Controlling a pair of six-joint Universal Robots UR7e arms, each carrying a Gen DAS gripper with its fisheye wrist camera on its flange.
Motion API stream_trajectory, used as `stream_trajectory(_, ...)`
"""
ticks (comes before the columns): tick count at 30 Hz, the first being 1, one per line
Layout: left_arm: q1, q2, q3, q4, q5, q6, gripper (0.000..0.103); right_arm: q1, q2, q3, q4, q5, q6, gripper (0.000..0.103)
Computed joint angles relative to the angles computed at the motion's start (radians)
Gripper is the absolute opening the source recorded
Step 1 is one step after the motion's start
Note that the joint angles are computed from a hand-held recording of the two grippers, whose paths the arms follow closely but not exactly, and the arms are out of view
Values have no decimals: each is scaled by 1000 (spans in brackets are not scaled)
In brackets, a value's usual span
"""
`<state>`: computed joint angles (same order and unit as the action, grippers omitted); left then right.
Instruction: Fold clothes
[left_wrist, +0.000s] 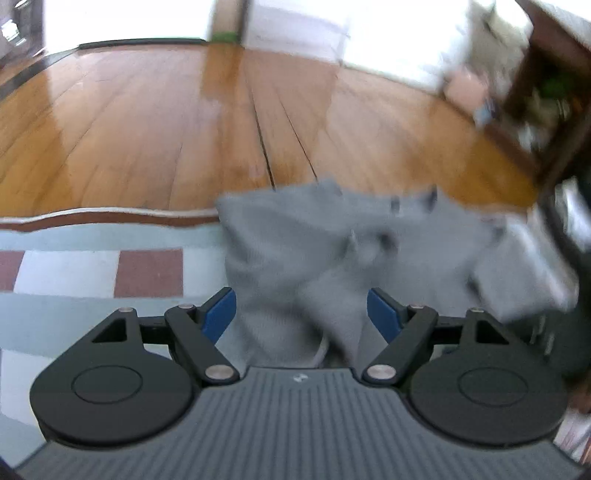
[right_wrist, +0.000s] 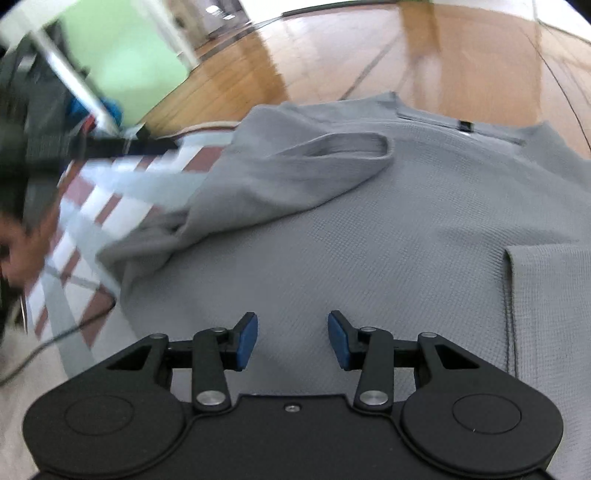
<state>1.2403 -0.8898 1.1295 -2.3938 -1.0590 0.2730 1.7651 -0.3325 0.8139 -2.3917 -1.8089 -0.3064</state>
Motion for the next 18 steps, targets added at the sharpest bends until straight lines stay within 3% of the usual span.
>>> stream_trajectory(3,-14,-6,19,85,14,64,79,-8,-5,6,-5,18,53,48)
stream_trajectory(7,-45,24,32,106,144,130,77,-3,-57,107,-55,-11,28,48)
stream_trajectory(8,-47,31,29,103,186,118,71,-3,-71,132,-70,-14,22,48)
stream_trajectory(9,-49,39,26,100,229,106,40,-4,-80,152,-87,-13,20,48)
stream_trajectory(10,-51,46,22,98,271,93,26,-5,-89,172,-105,-12,19,48)
stream_trajectory(11,-52,49,19,102,303,71,23,-8,-100,193,-124,-7,23,48)
stream_trajectory(12,-51,34,22,116,304,10,17,-10,-110,214,-143,-2,27,48)
stream_trajectory(15,-44,2,39,94,376,-249,16,-15,-121,249,-190,13,30,48)
stream_trajectory(17,-43,4,49,105,525,-389,16,-17,-124,261,-211,19,34,49)
stream_trajectory(18,-44,11,45,139,612,-457,22,-16,-123,260,-211,19,36,49)
